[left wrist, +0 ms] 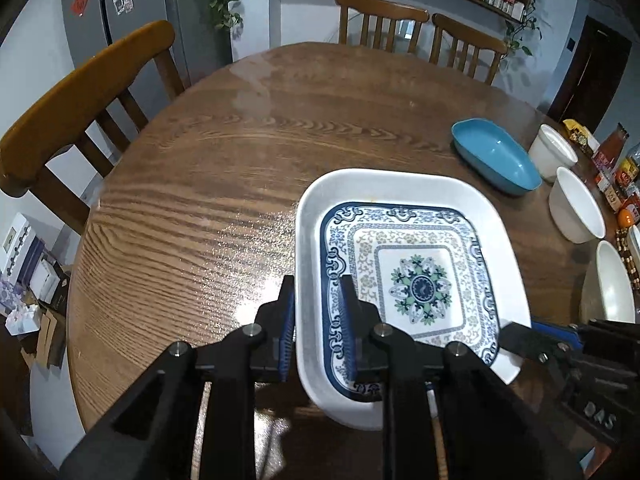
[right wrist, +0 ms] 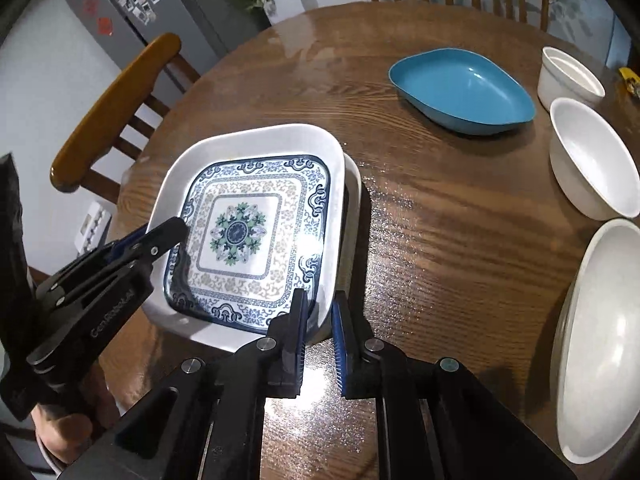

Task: Organize plates and bowls
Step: 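Carry the patterned plate onto the smaller patterned plate and release, then grasp the rim of the teal square dish with the left gripper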

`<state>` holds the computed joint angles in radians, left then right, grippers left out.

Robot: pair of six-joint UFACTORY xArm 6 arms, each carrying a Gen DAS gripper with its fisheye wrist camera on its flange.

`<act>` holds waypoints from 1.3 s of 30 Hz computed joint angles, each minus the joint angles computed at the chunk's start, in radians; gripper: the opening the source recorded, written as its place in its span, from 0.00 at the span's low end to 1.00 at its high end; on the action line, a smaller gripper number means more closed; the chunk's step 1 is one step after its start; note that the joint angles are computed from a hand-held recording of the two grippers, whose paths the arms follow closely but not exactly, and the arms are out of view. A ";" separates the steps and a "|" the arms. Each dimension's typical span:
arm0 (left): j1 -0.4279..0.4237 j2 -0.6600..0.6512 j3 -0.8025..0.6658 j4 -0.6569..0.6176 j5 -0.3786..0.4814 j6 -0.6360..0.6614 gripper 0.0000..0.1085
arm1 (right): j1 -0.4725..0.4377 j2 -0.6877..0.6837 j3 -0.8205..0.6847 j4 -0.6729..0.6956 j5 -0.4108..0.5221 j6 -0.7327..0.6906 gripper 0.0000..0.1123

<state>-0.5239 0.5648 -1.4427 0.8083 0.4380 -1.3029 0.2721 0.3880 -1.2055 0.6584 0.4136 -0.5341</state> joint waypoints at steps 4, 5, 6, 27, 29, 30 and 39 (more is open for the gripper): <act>0.004 0.002 0.008 -0.003 -0.012 -0.003 0.18 | -0.001 -0.001 -0.004 -0.034 0.020 0.028 0.14; 0.001 -0.003 0.008 0.017 -0.005 -0.019 0.18 | -0.001 -0.003 -0.003 -0.044 0.018 0.037 0.14; -0.004 -0.010 0.010 0.045 0.005 -0.039 0.21 | 0.000 -0.004 -0.002 -0.051 0.016 0.040 0.16; -0.045 -0.070 0.008 0.189 -0.039 -0.170 0.75 | -0.130 -0.252 0.153 0.272 -0.111 -0.328 0.44; -0.058 -0.043 -0.035 0.159 -0.020 -0.140 0.78 | -0.143 -0.249 0.142 0.272 -0.109 -0.334 0.44; -0.066 -0.029 -0.058 0.147 -0.008 -0.126 0.78 | -0.146 -0.246 0.137 0.270 -0.110 -0.334 0.44; -0.111 0.104 -0.276 0.030 0.070 0.012 0.79 | -0.211 -0.193 0.044 0.230 -0.062 -0.342 0.45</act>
<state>-0.6349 0.6689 -1.7190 0.8381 0.5084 -1.2910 0.0614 0.1953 -1.1620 0.8889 0.3518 -0.8764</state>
